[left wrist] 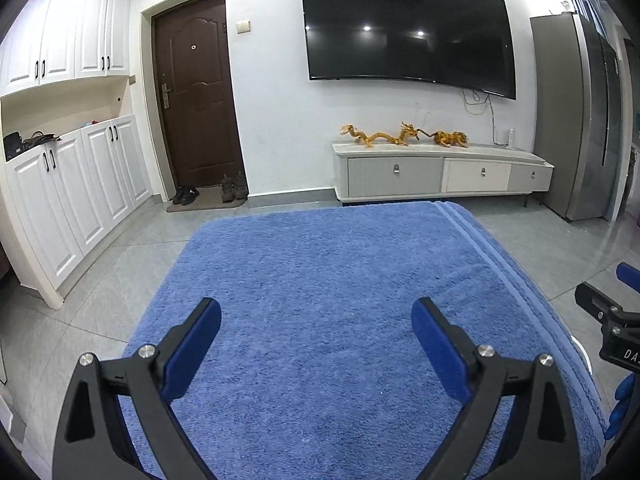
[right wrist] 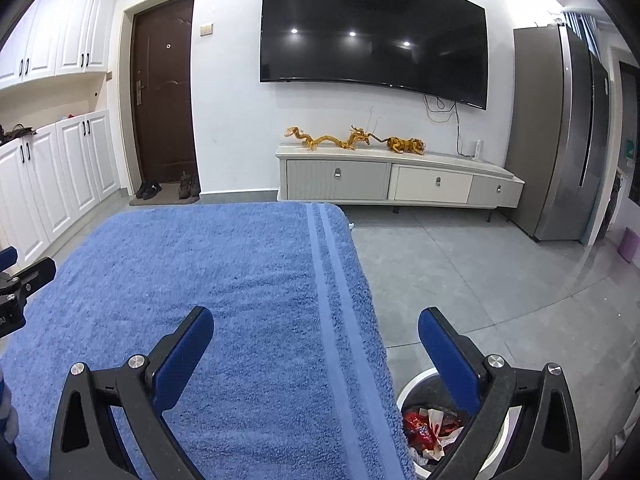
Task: Collect trash
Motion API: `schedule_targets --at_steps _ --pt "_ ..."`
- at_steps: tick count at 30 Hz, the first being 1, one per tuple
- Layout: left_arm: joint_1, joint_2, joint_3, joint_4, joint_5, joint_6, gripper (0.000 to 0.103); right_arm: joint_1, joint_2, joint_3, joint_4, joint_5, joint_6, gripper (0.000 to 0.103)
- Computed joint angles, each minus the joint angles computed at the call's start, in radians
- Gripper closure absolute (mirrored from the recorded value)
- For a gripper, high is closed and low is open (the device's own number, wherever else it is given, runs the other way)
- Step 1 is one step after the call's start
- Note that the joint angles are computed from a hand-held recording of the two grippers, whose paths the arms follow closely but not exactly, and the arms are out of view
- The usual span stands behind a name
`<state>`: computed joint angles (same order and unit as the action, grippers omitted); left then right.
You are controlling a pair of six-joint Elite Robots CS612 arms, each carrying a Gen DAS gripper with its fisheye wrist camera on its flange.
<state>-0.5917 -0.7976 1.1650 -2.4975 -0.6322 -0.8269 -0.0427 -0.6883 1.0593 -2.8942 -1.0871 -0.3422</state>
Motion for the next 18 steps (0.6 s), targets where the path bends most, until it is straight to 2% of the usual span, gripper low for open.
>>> schedule_targets --at_steps 18 --pt "-0.002 -0.007 0.01 0.037 0.028 -0.041 0.007 -0.003 0.005 0.001 -0.053 -0.036 0.026 0.0"
